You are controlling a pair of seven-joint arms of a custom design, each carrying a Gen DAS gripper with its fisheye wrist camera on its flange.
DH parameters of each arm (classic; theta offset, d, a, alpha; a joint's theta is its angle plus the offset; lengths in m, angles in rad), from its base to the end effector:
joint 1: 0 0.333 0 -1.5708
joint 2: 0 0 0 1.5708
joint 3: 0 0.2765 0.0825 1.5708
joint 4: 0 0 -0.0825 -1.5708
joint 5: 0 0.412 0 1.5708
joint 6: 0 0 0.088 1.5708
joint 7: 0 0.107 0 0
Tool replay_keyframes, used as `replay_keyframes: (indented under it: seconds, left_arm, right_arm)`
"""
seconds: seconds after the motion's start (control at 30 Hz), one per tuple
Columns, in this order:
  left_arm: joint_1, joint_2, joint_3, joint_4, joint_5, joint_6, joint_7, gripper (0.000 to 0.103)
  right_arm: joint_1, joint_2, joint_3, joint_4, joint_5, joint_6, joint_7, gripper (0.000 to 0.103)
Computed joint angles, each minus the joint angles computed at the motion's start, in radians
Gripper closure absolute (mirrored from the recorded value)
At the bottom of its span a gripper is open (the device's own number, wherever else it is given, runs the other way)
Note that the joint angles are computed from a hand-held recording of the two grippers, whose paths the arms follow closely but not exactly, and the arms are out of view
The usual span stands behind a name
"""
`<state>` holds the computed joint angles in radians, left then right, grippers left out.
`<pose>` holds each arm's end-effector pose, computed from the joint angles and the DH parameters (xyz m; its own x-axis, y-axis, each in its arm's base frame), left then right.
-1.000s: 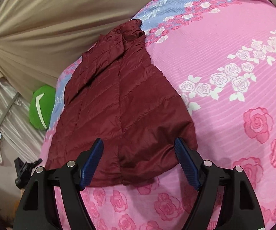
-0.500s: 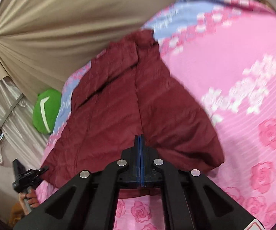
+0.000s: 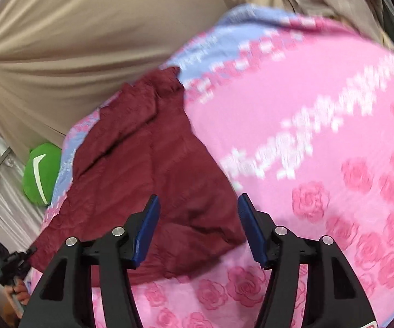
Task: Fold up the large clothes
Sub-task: 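Open both grippers and release the folded jacket onto the bedspread, then grasp the jacket hem with both grippers side by side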
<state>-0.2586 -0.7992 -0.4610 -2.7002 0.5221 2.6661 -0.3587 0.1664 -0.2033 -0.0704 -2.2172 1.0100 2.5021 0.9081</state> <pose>0.3145 -0.2872 0.4739 0.4314 -0.6741 0.5995 -0.4061 -0.7385 -0.5382 0.5573 0.0469 0.4619 0.2378 -0.8105 -0.5353 -0.8102 0.1384 -0.5695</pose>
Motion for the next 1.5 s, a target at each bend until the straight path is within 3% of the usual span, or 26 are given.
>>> replay_keyframes:
  seconds: [0.13,0.17,0.2,0.23,0.27,0.37,0.43,0.47,0.5,0.57,0.6,0.77,0.97,1.1,1.2,1.37,1.5]
  left_arm:
    - [-0.028,-0.005,0.022,-0.05,-0.048,0.001,-0.03,0.095]
    - [-0.036,-0.005,0.026,-0.06,-0.068,-0.013,-0.044,0.083]
    - [-0.047,0.001,0.036,-0.064,-0.087,-0.03,-0.047,0.059]
    - [-0.048,-0.003,0.029,-0.071,-0.108,-0.056,-0.081,0.05]
    - [-0.037,-0.017,0.014,-0.088,-0.101,-0.036,-0.119,0.044]
    - [-0.02,-0.019,0.009,-0.102,-0.075,0.021,-0.149,0.043]
    - [-0.006,0.008,0.013,-0.093,-0.057,0.071,-0.138,0.044]
    - [0.002,0.025,0.016,-0.086,-0.05,0.098,-0.128,0.046]
    - [0.006,0.041,0.019,-0.077,-0.044,0.118,-0.115,0.054]
    - [0.022,0.065,0.016,-0.06,-0.033,0.148,-0.096,0.077]
    - [0.029,0.065,0.011,-0.056,-0.028,0.157,-0.091,0.092]
    - [0.055,-0.016,-0.046,-0.049,0.007,0.138,-0.114,0.1]
    - [0.086,-0.167,-0.131,-0.023,0.09,0.122,-0.139,0.101]
    - [0.088,-0.277,-0.177,0.001,0.135,0.087,-0.149,0.101]
    - [0.07,-0.329,-0.194,0.025,0.147,0.015,-0.141,0.101]
    - [0.066,-0.413,-0.231,0.045,0.182,-0.014,-0.173,0.101]
    - [0.088,-0.38,-0.224,0.09,0.202,-0.013,-0.143,0.1]
  right_arm:
    - [-0.008,0.048,0.014,0.019,-0.062,-0.022,0.064,0.037]
    - [-0.004,0.048,0.017,0.014,-0.048,-0.007,0.047,0.036]
    - [-0.002,0.05,0.02,0.017,-0.049,0.002,0.039,0.033]
    - [0.0,0.053,0.024,0.019,-0.052,0.003,0.041,0.032]
    - [0.002,0.06,0.025,0.026,-0.047,0.003,0.04,0.032]
    - [0.001,0.088,0.023,0.06,-0.018,-0.033,0.032,0.034]
    - [-0.003,0.111,0.016,0.092,0.022,-0.101,0.011,0.055]
    - [-0.007,0.122,0.016,0.106,0.036,-0.137,0.005,0.079]
    - [-0.011,0.125,0.02,0.111,0.049,-0.152,-0.001,0.092]
    - [-0.013,0.105,0.03,0.094,0.069,-0.122,-0.029,0.097]
    - [-0.012,0.094,0.031,0.086,0.086,-0.114,-0.052,0.098]
    - [0.002,-0.011,-0.003,0.026,0.265,-0.126,-0.213,0.1]
    - [0.023,-0.174,-0.065,-0.056,0.449,-0.196,-0.45,0.1]
    - [0.029,-0.275,-0.127,-0.106,0.531,-0.287,-0.604,0.1]
    - [0.021,-0.327,-0.171,-0.128,0.563,-0.362,-0.667,0.1]
    - [0.008,-0.405,-0.245,-0.157,0.622,-0.514,-0.753,0.1]
    - [0.012,-0.398,-0.266,-0.14,0.665,-0.582,-0.766,0.1]
